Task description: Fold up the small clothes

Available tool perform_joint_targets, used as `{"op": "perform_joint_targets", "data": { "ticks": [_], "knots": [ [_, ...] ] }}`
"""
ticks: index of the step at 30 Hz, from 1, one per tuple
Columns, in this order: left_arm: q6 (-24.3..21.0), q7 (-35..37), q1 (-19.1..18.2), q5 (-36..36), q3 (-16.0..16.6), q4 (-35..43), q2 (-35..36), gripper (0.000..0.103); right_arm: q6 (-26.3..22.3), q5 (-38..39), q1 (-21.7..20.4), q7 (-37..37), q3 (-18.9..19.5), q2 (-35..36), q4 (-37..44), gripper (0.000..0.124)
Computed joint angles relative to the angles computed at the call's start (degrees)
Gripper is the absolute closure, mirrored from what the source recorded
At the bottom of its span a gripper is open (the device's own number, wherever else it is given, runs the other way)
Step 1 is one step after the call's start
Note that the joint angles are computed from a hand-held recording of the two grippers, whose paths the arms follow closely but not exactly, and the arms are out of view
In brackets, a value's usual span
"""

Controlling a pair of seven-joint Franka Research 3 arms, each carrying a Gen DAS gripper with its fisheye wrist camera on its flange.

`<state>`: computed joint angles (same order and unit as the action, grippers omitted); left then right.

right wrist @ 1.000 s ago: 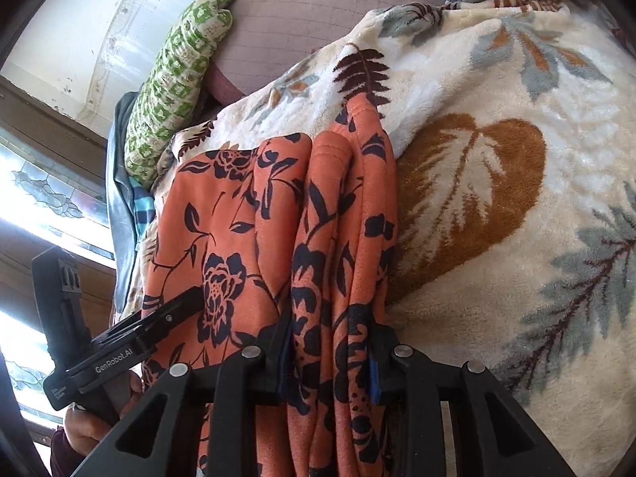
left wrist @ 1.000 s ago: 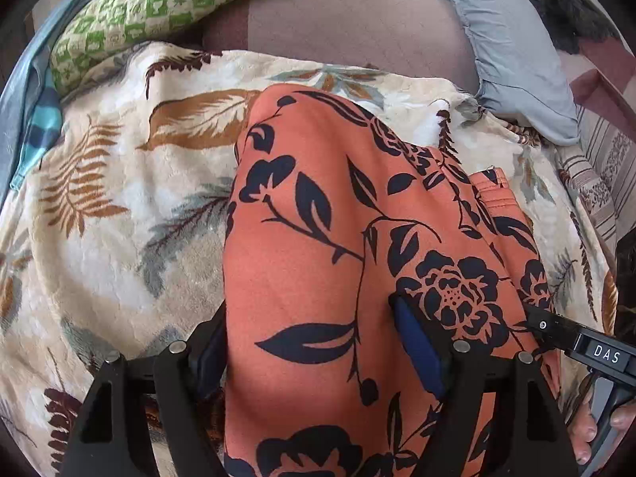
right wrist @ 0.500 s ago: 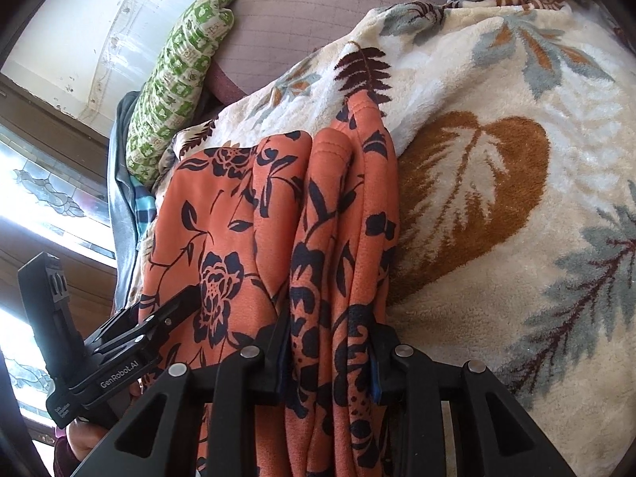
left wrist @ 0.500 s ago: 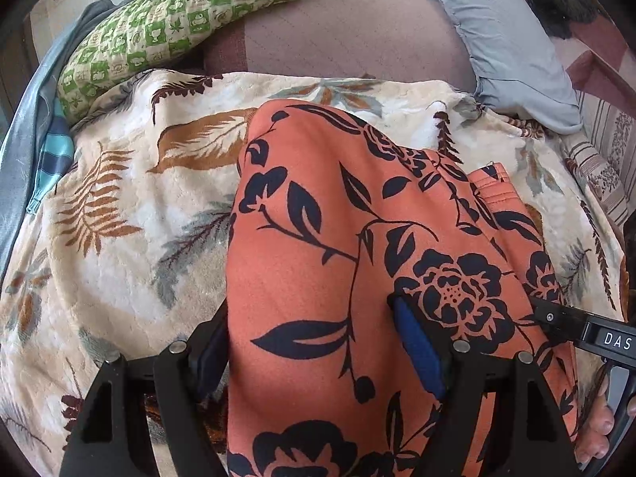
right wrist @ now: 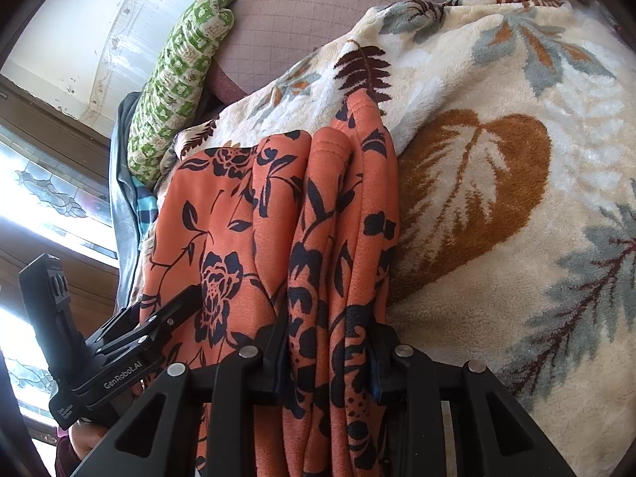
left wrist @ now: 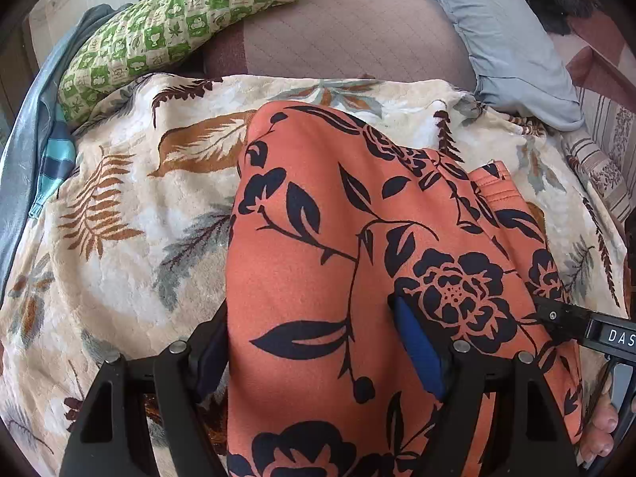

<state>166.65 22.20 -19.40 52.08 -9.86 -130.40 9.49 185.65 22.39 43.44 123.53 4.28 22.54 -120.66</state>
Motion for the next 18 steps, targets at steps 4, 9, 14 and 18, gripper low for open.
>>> {"op": "perform_joint_targets", "data": {
  "ticks": [4,9,14,18],
  "knots": [
    [-0.1,0.0,-0.1,0.0,0.0,0.0,0.0,0.024,0.5,0.3,-1.1,-0.4,1.3,0.0,-0.2,0.092],
    [-0.8,-1.3,-0.5,1.7,0.3,0.2,-0.1,0.024,0.7,0.6,-2.1,-1.0,2.3,0.0,-0.2,0.091],
    [-4.1,-5.5,-1.6,7.5,0.3,0.9,-0.7,0.024,0.7,0.8,-2.4,-1.4,2.6,0.0,-0.3,0.091],
    [-6.1,-8.9,-1.6,12.1,-0.3,1.1,-1.0,0.024,0.7,0.9,-2.3,-1.6,2.5,0.1,-0.2,0.091]
  ]
}}
